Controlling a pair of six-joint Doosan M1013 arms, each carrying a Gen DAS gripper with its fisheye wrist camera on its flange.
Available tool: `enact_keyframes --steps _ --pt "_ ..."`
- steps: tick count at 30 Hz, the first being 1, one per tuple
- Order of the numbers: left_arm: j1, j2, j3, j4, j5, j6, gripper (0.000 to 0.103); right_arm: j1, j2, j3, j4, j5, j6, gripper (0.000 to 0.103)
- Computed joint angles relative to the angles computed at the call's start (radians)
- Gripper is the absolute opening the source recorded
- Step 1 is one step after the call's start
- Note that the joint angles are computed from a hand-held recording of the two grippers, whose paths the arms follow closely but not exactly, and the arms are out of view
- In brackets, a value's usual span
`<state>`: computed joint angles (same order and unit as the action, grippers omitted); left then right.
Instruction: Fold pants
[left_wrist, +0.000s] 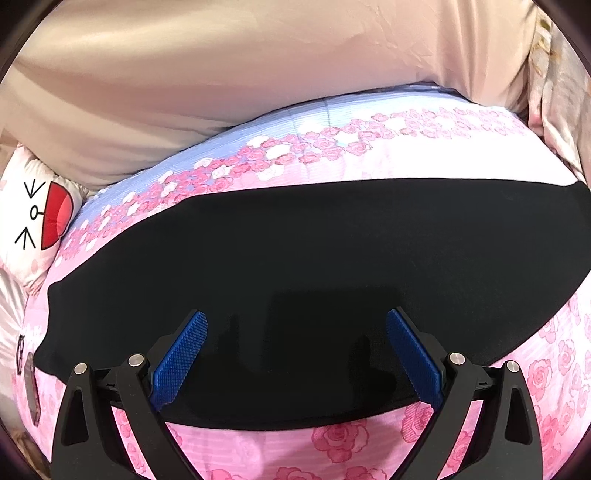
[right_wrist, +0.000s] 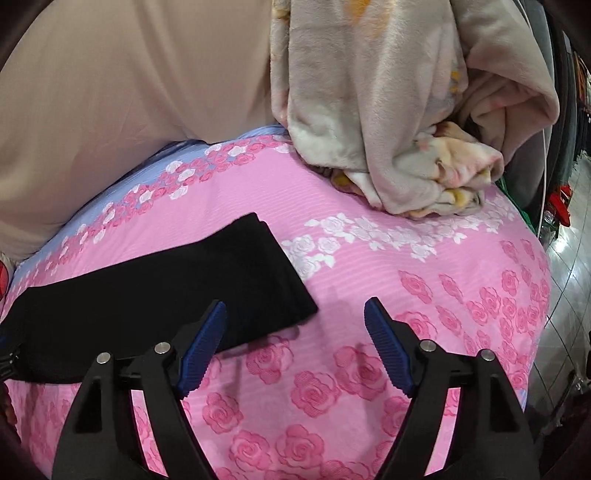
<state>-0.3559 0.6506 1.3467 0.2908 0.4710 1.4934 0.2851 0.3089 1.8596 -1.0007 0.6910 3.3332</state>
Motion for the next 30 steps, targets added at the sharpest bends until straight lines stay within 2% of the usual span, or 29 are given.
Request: enact_keyframes --steps 3,6,10,12,14,15,16,17,19,22,24,25,28,29,30 --pt "0.001 0.000 -0.002 0.005 0.001 -0.006 0.096 -0.017 0.001 0.008 0.025 -0.030 -0.025 0.075" --pt "0.002 0.002 -0.006 0.015 0.010 -0.018 0.096 -0.039 0.006 0.014 0.039 -0.102 -0.040 0.075" --pt "0.004 0.005 -0.010 0.038 0.020 -0.047 0.096 -0.060 0.035 -0.010 0.093 -0.134 -0.123 0.075" --pt "0.006 0.007 -0.013 0.045 0.027 -0.058 0.096 -0.057 0.046 -0.025 0.097 -0.114 -0.137 0.075" --pt "0.009 0.007 -0.015 0.058 0.033 -0.074 0.096 -0.036 0.052 -0.036 0.036 -0.058 -0.098 0.075" --pt "0.010 0.008 -0.017 0.066 0.036 -0.084 0.096 -0.026 0.050 -0.038 0.009 -0.044 -0.085 0.067" --pt "0.011 0.008 -0.018 0.069 0.038 -0.089 0.096 -0.022 0.048 -0.039 0.008 -0.045 -0.096 0.050" --pt "0.013 0.009 -0.020 0.069 0.041 -0.091 0.096 -0.017 0.048 -0.045 0.032 -0.044 -0.130 0.045" --pt "0.016 0.012 -0.025 0.064 0.044 -0.095 0.096 -0.017 0.049 -0.051 0.088 -0.054 -0.193 0.042" --pt "0.017 0.019 -0.034 0.054 0.054 -0.088 0.096 -0.018 0.066 -0.066 0.105 -0.006 -0.219 0.042" --pt "0.015 0.019 -0.034 0.051 0.053 -0.083 0.096 -0.034 0.067 -0.058 0.118 -0.046 -0.215 0.042" --pt "0.015 0.017 -0.031 0.049 0.050 -0.080 0.096 -0.033 0.069 -0.057 0.109 -0.044 -0.211 0.035" --pt "0.013 0.011 -0.024 0.051 0.043 -0.077 0.096 -0.017 0.085 -0.089 0.097 0.033 -0.262 0.015" --pt "0.013 0.011 -0.025 0.053 0.042 -0.078 0.096 -0.005 0.081 -0.098 0.050 0.067 -0.249 0.007" --pt "0.013 0.011 -0.025 0.061 0.042 -0.085 0.096 0.007 0.079 -0.106 0.004 0.108 -0.236 0.007"
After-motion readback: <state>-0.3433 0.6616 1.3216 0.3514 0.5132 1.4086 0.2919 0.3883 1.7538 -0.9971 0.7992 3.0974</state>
